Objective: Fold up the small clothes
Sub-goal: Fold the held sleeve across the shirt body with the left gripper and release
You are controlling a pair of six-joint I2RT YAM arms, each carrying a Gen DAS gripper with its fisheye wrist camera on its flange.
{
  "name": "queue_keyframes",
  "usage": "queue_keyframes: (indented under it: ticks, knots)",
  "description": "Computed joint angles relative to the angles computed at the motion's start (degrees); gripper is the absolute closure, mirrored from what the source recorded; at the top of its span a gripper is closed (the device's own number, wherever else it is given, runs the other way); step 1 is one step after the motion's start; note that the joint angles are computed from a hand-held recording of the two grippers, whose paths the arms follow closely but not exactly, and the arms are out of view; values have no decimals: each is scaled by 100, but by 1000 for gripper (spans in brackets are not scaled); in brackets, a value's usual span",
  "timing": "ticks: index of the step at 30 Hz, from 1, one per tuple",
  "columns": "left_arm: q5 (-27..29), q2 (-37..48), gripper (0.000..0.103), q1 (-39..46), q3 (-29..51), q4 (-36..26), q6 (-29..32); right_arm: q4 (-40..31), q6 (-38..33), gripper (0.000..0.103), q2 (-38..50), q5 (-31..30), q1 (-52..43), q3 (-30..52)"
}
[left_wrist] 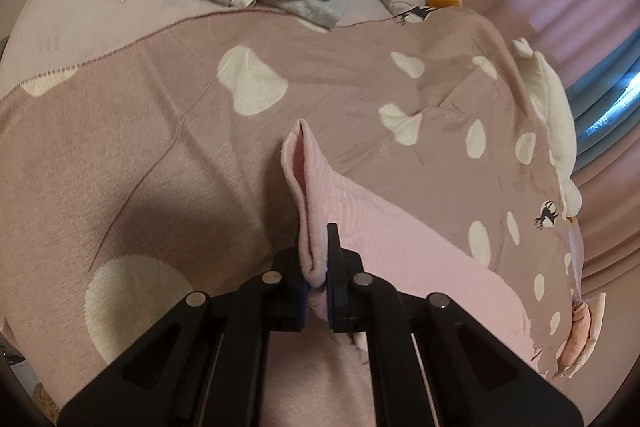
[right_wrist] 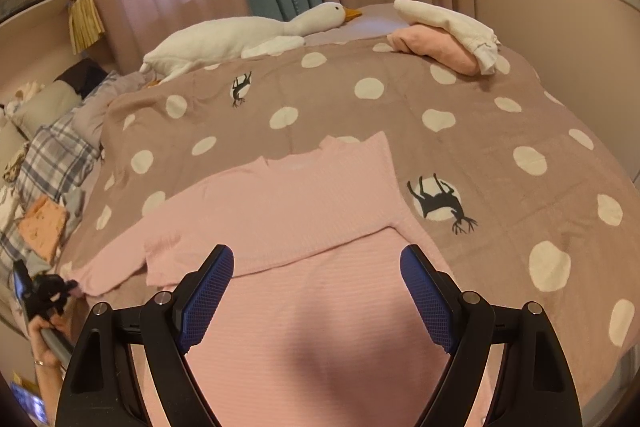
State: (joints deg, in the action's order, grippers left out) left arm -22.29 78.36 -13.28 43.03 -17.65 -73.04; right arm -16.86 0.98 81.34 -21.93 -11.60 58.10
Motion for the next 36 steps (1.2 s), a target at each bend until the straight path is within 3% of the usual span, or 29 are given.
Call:
queue_keyframes:
  ticks: [18,36]
  knots:
    - [-532,30,98,-809,1186,-377,326,-5,27,18,-7,-132,-159,-10]
    - [-612,1236,98,-1858,3145,-706,1119,53,53,18,45,-289,-526,5]
